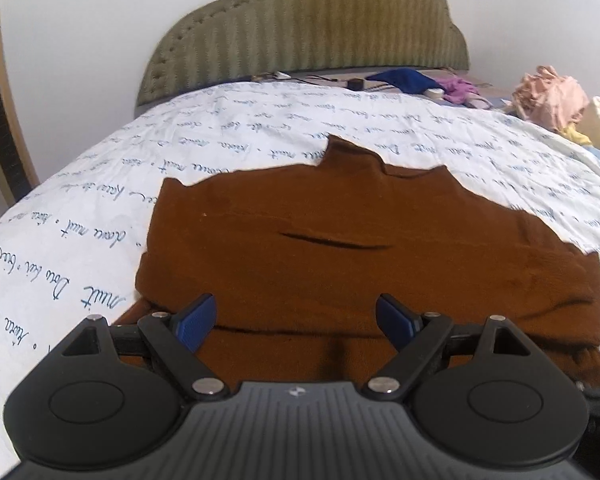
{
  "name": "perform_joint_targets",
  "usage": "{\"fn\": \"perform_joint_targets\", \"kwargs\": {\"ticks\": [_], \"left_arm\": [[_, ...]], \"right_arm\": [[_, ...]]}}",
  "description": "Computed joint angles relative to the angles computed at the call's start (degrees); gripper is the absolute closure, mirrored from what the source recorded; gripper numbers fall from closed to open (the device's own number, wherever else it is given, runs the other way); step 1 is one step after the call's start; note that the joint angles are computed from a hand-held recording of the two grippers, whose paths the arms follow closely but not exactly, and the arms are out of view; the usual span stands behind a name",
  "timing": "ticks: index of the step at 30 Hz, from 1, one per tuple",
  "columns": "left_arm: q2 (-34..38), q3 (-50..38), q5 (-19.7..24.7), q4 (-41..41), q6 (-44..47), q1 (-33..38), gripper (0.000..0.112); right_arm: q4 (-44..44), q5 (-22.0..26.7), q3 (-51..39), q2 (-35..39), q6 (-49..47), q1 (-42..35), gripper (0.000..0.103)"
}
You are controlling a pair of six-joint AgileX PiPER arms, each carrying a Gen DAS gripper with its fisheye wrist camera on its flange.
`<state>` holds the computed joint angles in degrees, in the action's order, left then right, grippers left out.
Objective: Fold small clothes
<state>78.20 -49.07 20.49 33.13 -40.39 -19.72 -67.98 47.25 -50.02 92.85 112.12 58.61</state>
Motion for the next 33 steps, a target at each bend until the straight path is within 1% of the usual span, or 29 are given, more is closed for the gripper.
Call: {"fn": "perform_joint_targets", "kwargs": {"ticks": [2, 4, 8, 11, 13, 14, 17, 20, 22, 23, 24, 26, 30, 33], "left_arm": [[-1.65, 1.49, -0.56, -4.99, 6.24, 1.23, 0.025], [-3.53, 2.67, -0.18, -10.07, 12.56, 2.49, 0.025], [-8.25, 5.88, -1.07, -22.34, 28.06, 7.22, 0.025], [-10.31, 7.12, -0.59, -30.08, 37.85, 10.81, 0.025], [-11.36, 7.83, -0.01, -38.51, 46.83, 13.72, 0.025], [-11.78, 8.13, 0.33, -41.0, 49.41, 14.6, 0.025], [-13.26, 9.39, 0.28, -43.71, 51.92, 15.63, 0.025], [-14.93, 10.21, 1.48, -45.54, 54.49, 15.9, 0.025], [-16.42, 11.04, 2.2, -47.32, 57.0, 16.41, 0.025], [-16.93, 11.35, 2.59, -48.47, 58.62, 16.75, 0.025], [-17.46, 11.73, 3.08, -49.64, 60.46, 17.32, 0.025], [-17.96, 12.39, 3.09, -48.35, 59.63, 17.24, 0.025], [-18.58, 13.59, 3.01, -44.46, 55.51, 16.7, 0.025], [-19.7, 14.38, 3.82, -44.92, 56.02, 17.43, 0.025]], "right_arm": [[0.0, 0.0, 0.0, 0.0, 0.0, 0.0, 0.0], [0.02, 0.01, 0.0, -0.03, -0.03, 0.0, 0.0], [0.01, 0.01, -0.01, -0.01, -0.02, 0.0, 0.0], [0.01, 0.01, -0.01, -0.01, -0.02, 0.0, 0.0], [-0.02, -0.01, 0.01, 0.01, 0.0, 0.0, 0.0], [-0.02, -0.01, 0.01, 0.01, 0.0, 0.0, 0.0], [0.42, 0.42, -0.43, 0.37, -0.88, 0.04, 0.0], [0.62, -0.6, 0.39, -0.9, -0.86, -0.18, 0.0], [4.17, -1.32, 0.51, -3.29, -4.52, -0.14, 0.0], [5.72, -0.37, 0.65, -4.46, -4.46, 0.7, 0.0], [7.69, 1.1, 0.56, -5.57, -4.11, 1.98, 0.0], [9.82, 3.02, 1.35, -8.37, -2.51, 5.59, 0.0], [8.92, 6.54, 2.7, -12.2, 3.84, 15.5, 0.0], [9.65, 8.92, 0.9, -12.53, 4.43, 20.92, 0.0]]}}
